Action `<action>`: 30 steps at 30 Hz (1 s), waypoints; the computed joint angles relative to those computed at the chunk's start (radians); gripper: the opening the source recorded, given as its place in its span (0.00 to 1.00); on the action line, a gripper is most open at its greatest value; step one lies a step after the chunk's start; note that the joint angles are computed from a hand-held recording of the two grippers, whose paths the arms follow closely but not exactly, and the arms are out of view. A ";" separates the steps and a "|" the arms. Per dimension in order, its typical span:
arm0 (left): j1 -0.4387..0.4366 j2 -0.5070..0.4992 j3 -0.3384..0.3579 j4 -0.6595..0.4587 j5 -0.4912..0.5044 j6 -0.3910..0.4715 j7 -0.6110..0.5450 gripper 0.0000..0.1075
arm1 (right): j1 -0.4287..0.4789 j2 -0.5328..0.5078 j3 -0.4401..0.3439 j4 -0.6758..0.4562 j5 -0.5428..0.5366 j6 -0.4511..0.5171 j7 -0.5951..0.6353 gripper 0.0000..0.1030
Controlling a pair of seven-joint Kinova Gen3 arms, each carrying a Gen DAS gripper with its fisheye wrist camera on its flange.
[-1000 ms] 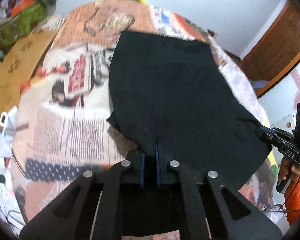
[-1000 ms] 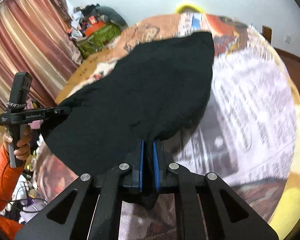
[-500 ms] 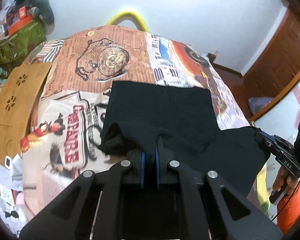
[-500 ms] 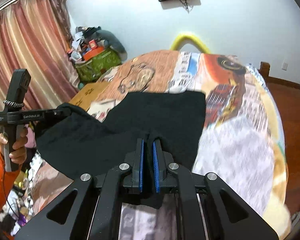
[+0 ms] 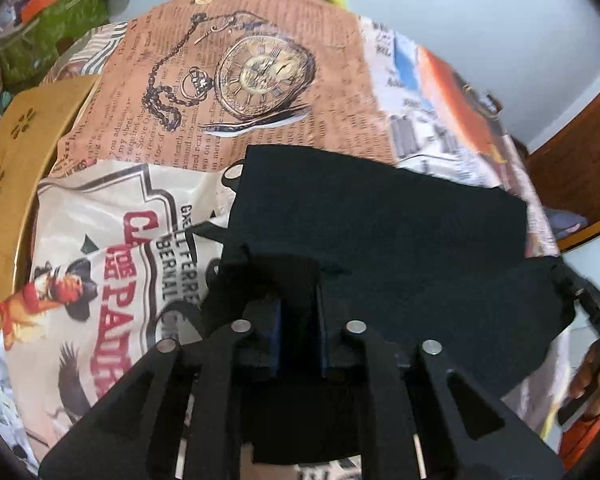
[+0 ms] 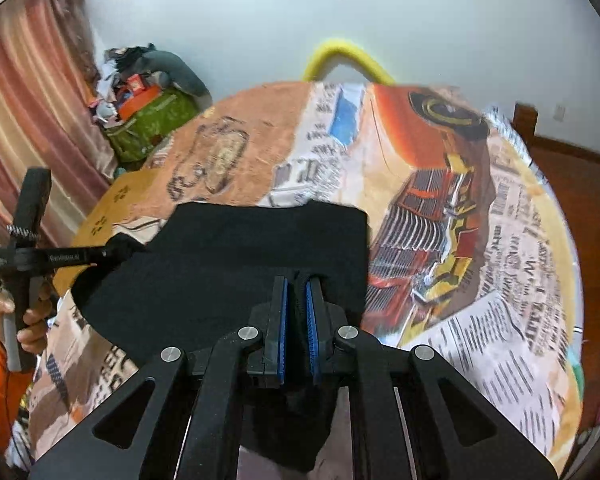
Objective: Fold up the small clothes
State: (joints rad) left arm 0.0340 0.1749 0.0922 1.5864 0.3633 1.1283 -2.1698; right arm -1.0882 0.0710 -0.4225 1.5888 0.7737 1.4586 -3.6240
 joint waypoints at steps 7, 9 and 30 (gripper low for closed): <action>0.008 -0.120 -0.016 0.096 -0.008 -0.179 -0.096 0.58 | -0.161 0.067 0.100 -0.131 0.063 0.210 0.133 0.19; -0.007 -0.146 -0.041 0.107 0.036 -0.167 -0.152 0.59 | -0.170 0.083 0.059 -0.157 0.087 0.267 0.108 0.31; -0.129 -0.098 -0.095 0.237 0.141 0.014 -0.305 0.29 | -0.154 0.084 0.021 0.000 -0.014 0.006 -0.160 0.25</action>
